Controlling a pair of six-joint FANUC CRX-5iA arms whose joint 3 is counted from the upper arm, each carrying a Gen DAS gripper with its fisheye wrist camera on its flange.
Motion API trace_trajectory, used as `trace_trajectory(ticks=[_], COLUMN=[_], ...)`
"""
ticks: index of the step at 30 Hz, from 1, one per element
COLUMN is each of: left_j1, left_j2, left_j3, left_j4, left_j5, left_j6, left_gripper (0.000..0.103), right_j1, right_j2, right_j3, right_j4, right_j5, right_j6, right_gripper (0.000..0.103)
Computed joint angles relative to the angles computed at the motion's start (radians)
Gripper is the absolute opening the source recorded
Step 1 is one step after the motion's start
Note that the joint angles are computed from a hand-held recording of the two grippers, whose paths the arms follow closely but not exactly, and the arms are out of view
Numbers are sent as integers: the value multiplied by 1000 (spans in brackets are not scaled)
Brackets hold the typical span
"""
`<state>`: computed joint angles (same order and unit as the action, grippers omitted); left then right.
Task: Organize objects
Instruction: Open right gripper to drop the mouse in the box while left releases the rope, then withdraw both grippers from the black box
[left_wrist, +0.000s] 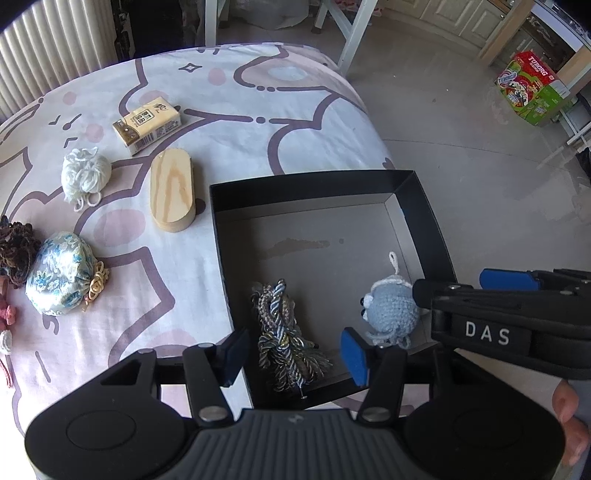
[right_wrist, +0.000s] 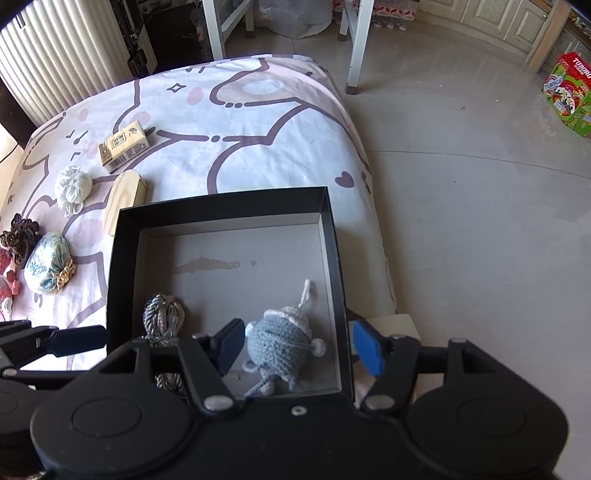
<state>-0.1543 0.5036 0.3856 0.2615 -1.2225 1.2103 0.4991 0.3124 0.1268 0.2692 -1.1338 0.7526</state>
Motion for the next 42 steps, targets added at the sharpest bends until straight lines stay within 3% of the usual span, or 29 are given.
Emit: trace_trajectory(ticks=[4, 7, 9, 15, 20, 28, 31, 42], left_j1=[7, 12, 15, 18, 25, 42, 48, 72], left_j2=[-13, -22, -29, -42, -52, -70, -76, -94], left_j3=[-9, -16, -20, -28, -33, -50, -59, -82], left_j4=[3, 4, 1, -18, -26, -19, -14, 2], left_j5=[7, 12, 14, 0, -5, 0, -1, 10], left_j6=[-3, -4, -1, -8, -1, -3, -9, -2], left_gripper=[59, 69, 81, 92, 95, 99, 100, 103], right_j1=[5, 11, 15, 25, 33, 44, 50, 70], right_j2=[-16, -25, -30, -39, -51, -63, -76, -115], right_j3=[-12, -20, -22, -27, -42, -58, -74, -119], right_j4=[13, 24, 31, 42, 54, 65, 78, 109], right_j5=[7, 8, 7, -6, -11, -40, -37, -33], right_j6=[-24, -34, -39, -45, -65, -74, -87, -113], right_gripper=[68, 71, 72, 75, 82, 84, 94, 103])
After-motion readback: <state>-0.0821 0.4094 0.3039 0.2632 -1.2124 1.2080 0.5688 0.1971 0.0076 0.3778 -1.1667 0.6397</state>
